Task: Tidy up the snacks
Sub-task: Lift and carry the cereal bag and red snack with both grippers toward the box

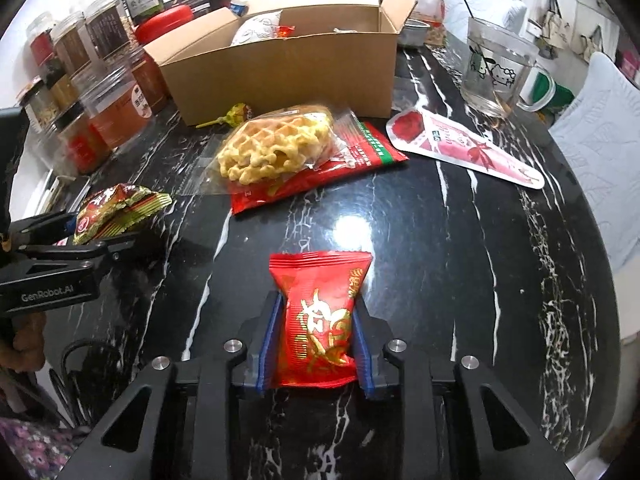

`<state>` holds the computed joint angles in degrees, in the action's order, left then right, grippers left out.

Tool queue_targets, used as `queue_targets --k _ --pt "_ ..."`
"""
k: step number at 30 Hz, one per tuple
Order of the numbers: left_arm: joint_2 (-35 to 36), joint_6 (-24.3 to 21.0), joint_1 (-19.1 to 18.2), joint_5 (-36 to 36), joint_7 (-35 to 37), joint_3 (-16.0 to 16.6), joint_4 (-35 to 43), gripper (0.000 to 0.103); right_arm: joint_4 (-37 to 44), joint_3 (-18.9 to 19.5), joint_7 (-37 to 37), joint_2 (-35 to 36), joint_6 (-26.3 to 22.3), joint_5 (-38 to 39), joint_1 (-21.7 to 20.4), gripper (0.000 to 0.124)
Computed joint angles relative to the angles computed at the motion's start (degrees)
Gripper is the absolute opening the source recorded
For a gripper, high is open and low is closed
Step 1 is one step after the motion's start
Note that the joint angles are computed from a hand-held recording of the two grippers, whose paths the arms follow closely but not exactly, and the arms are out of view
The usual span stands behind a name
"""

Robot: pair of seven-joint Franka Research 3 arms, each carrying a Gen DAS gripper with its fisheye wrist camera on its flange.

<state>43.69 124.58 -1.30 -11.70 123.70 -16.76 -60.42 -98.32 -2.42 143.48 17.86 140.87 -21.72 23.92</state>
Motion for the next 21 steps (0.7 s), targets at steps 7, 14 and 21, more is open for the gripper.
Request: queue_targets --k 7,14,21 --pt "-0.6 -2.1 0.6 -1.7 0.8 -0.9 0.4 0.062 -2.3 0.7 -0.4 -1.6 4.3 1.6 -0.8 0.031" --pt "-1.4 -1.8 0.9 -3.1 1.5 -1.0 -0.5 0.061 -2.0 0.8 -1.9 -1.5 6.9 3.3 -0.4 0.031" --pt "-3.9 0.1 2.0 -5.2 3.2 -1.7 -3.2 0.061 -2.7 0.9 -3.5 -1.9 11.2 5.2 -0.6 0.031"
